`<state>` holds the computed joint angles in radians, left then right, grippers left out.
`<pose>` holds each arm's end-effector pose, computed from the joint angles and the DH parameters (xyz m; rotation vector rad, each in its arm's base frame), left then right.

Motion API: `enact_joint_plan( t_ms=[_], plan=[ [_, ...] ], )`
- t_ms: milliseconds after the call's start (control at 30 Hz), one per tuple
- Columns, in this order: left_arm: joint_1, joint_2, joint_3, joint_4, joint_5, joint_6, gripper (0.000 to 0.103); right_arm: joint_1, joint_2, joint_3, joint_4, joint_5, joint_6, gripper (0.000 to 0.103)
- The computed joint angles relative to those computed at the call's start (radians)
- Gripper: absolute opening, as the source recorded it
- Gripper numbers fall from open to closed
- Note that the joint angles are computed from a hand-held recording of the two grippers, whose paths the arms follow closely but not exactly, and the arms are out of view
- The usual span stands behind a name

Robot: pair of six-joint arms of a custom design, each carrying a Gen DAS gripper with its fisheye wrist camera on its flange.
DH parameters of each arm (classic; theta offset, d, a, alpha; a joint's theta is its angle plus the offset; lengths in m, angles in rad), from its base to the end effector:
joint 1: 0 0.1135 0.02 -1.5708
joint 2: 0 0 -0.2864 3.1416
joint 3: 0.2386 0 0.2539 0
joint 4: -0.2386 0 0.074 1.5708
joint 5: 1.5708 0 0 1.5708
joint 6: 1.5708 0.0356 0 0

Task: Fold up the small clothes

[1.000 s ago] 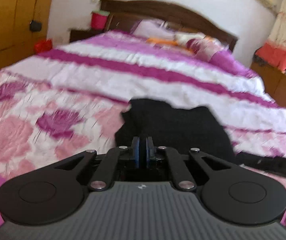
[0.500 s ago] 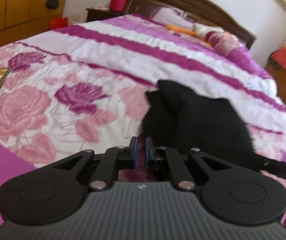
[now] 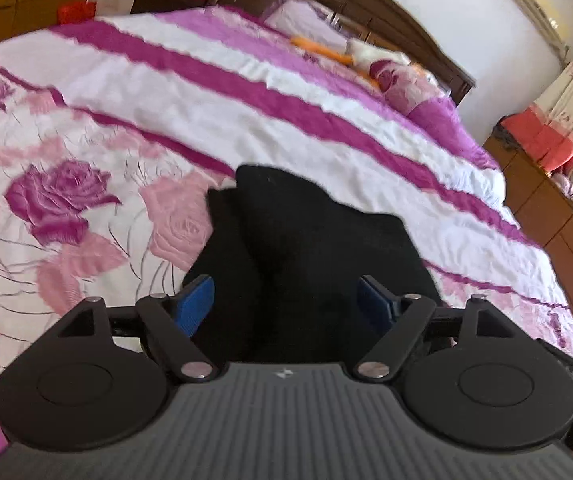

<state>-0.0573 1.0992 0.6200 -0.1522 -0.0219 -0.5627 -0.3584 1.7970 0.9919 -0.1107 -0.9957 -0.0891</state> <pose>0.2246 -0.0121 0.2434 -0.5671 2.1471 -0.3207 0.3432 -0.0967 0.1823 -0.1037 2.1619 0.9675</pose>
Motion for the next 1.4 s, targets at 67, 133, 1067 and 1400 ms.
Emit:
enact_joint_plan(
  t_ms=[67, 133, 1067, 1400],
  plan=[
    [-0.015, 0.055, 0.001, 0.018, -0.048, 0.016, 0.082, 0.009, 0.038, 0.030, -0.036, -0.008, -0.002, 0.064],
    [-0.004, 0.081, -0.023, 0.062, -0.035, 0.032, 0.082, 0.015, 0.075, 0.053, -0.061, -0.041, -0.008, 0.064],
    [0.023, 0.095, -0.130, 0.248, 0.039, 0.050, 0.082, 0.095, 0.206, 0.095, -0.022, -0.129, -0.100, 0.069],
    [0.121, 0.083, -0.169, 0.355, 0.265, -0.066, 0.050, 0.094, 0.202, 0.169, -0.109, -0.193, -0.096, 0.043]
  ],
)
